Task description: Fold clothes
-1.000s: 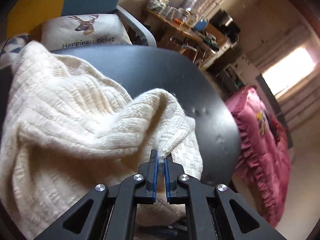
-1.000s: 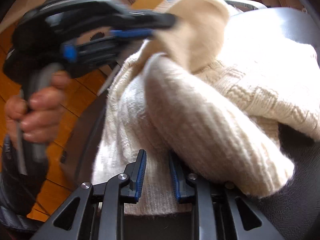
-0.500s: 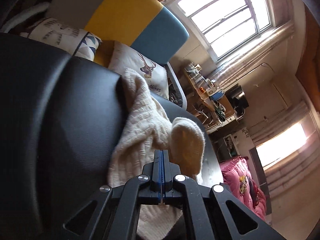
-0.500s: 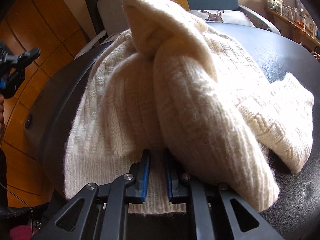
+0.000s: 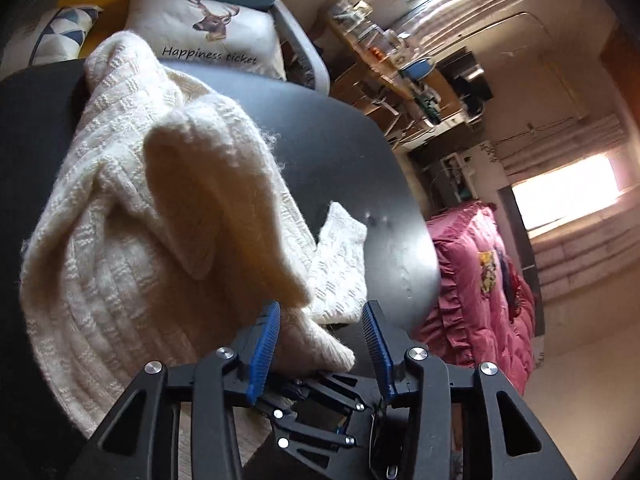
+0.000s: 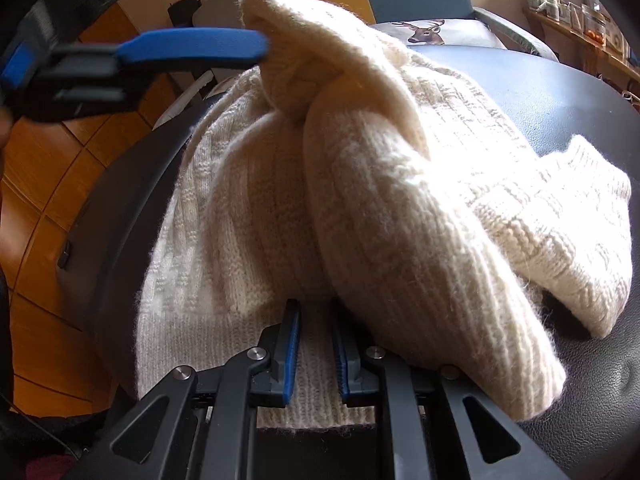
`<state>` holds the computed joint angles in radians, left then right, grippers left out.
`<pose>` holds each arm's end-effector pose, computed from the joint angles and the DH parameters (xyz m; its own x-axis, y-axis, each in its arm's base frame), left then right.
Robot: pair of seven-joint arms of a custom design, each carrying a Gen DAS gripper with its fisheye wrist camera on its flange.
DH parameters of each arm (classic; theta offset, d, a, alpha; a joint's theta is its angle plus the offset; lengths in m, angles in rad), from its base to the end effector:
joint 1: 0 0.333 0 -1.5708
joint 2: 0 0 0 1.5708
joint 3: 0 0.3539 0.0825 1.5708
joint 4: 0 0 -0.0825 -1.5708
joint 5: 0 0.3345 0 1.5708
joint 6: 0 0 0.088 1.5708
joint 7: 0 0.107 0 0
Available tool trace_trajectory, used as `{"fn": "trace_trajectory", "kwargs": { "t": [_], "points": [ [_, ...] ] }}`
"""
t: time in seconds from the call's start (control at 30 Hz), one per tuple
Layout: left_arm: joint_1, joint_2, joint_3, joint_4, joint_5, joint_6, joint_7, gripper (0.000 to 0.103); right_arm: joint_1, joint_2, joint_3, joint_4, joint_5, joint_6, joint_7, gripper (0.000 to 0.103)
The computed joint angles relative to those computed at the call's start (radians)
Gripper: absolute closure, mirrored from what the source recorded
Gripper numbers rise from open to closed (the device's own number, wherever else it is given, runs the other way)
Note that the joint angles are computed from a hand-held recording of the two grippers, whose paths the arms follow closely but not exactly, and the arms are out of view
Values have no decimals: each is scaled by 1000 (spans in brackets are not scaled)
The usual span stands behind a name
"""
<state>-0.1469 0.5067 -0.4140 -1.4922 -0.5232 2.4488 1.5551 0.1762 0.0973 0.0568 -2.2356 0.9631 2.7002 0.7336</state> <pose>0.6282 -0.3159 0.5031 -0.1921 -0.7554 0.6265 -0.9598 0.0115 -0.2803 0.5183 0.0938 0.4271 0.3266 -0.8801 -0.3445 -0.8606 -0.1263 -0.4934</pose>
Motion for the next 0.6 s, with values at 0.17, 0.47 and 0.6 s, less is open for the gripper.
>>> {"fn": "trace_trajectory", "kwargs": {
  "t": [0.17, 0.47, 0.6],
  "points": [
    [-63, 86, 64, 118, 130, -30, -197, 97, -4, -32, -3, -29, 48, -2, -51, 88],
    [283, -130, -262, -258, -412, 395, 283, 98, 27, -110, -11, -103, -6, 59, -43, 87],
    [449, -268, -323, -388, -763, 380, 577, 98, 40, -149, -18, -138, -58, 78, -10, 86]
  ]
}}
